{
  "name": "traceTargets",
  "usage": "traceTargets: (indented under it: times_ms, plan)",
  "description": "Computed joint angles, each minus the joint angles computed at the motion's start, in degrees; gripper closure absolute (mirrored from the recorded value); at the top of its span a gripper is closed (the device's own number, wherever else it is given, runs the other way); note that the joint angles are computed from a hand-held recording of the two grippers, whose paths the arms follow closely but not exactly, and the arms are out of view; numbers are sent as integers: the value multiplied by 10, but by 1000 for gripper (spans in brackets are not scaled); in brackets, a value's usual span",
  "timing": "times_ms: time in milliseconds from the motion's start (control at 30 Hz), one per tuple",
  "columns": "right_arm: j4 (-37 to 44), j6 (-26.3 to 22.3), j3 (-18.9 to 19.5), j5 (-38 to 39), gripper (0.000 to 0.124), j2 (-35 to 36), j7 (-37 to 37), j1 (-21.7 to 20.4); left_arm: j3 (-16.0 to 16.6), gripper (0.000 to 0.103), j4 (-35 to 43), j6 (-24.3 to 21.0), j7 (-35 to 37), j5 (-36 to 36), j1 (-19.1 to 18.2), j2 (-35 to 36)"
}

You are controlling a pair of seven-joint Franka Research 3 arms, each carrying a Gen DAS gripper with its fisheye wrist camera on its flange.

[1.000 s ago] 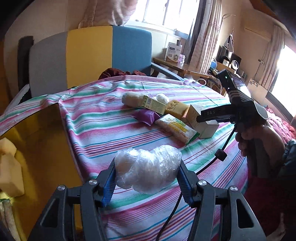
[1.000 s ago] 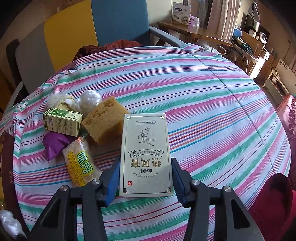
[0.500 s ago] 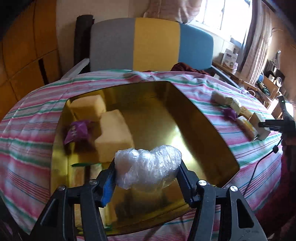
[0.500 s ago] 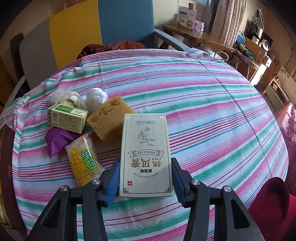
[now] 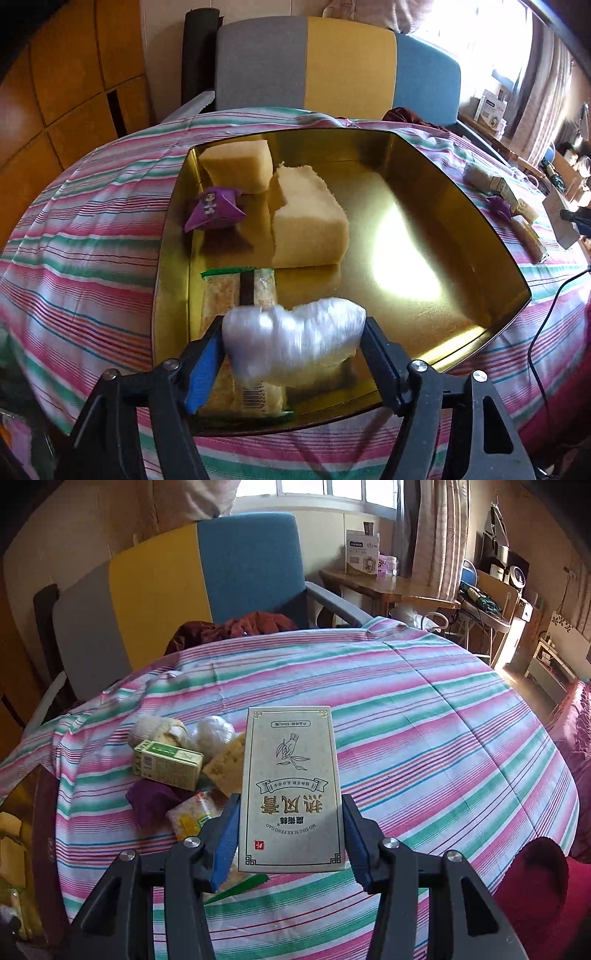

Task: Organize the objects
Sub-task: 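Drop the bag into the gold tray with left tool while right lifts cream box, then lower the cream box into the gold tray and open the right tool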

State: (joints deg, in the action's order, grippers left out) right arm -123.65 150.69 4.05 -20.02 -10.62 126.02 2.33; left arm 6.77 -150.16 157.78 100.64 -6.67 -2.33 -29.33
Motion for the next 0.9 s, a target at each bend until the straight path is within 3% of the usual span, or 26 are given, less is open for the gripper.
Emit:
traceTargets:
  times_ms: [200, 300, 433, 700, 900]
  plan:
    - [66, -3, 12, 129, 72, 19, -140, 79, 20, 28, -4, 7, 19, -16, -8, -16]
    - [135, -36, 24, 194, 72, 68, -225, 125, 26, 22, -7, 8, 28, -24, -12, -20]
    - [245, -101, 41, 247, 72, 163, -296, 176, 32, 21, -11, 2, 39, -37, -17, -27]
    - [463, -207, 10, 168, 72, 356, -238, 275, 48, 21, -19, 18, 43, -55, -13, -44]
    - [607, -263, -15, 159, 72, 463, -183, 312, 54, 20, -17, 31, 29, -57, -3, -46]
